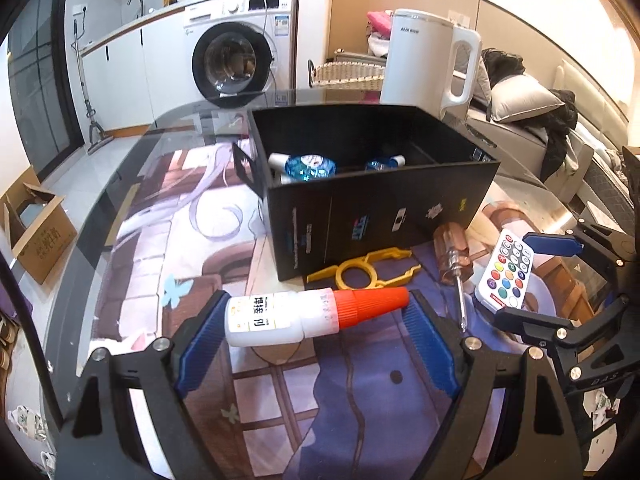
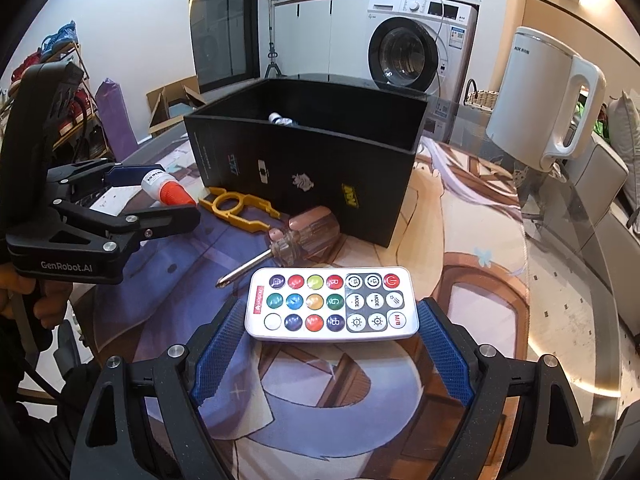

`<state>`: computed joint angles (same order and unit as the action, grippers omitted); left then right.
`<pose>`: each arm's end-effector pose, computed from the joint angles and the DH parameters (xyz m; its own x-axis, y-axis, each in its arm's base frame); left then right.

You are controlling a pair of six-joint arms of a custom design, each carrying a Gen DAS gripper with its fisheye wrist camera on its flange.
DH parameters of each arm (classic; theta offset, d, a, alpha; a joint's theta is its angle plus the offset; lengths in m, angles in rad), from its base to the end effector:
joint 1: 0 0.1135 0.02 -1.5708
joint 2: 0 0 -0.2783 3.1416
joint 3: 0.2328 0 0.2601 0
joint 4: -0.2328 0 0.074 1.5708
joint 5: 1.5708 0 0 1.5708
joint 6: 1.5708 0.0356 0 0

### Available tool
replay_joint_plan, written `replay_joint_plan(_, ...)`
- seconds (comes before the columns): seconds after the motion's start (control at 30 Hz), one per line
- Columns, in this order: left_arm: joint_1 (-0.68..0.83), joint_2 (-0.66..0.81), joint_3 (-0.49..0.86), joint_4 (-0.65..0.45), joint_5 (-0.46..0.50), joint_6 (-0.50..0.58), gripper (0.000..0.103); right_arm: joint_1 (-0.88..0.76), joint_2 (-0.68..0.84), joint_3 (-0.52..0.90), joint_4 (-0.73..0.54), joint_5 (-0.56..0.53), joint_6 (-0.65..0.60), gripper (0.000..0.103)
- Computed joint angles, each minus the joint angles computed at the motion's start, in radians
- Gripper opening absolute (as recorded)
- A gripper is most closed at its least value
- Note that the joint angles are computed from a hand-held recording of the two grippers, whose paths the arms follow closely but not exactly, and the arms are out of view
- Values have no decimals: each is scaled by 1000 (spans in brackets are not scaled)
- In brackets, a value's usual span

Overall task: Organize rigid objects
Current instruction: 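Carry the remote with right gripper while left gripper carries the glue over the box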

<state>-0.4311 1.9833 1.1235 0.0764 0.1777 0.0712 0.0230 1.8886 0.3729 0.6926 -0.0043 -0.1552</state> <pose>0.3784 -0.1810 0.1389 -0.6021 0.3540 -0.7156 0.5694 0.8187 -0.0740 0.2553 0.0060 0.0481 -0.7202 -0.1712 -0.6723 -0.1389 0.9850 -0.1020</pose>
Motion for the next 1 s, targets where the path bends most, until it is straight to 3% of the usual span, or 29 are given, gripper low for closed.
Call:
replay_joint_plan(0.53,-2,-99,-108,166,21,27,86,-13,-105,-73,99,-18,2,88)
replay_joint_plan(1.0,-10,-120,-114,203,15,13,86,-18,-177,-123,179,-24,12,88)
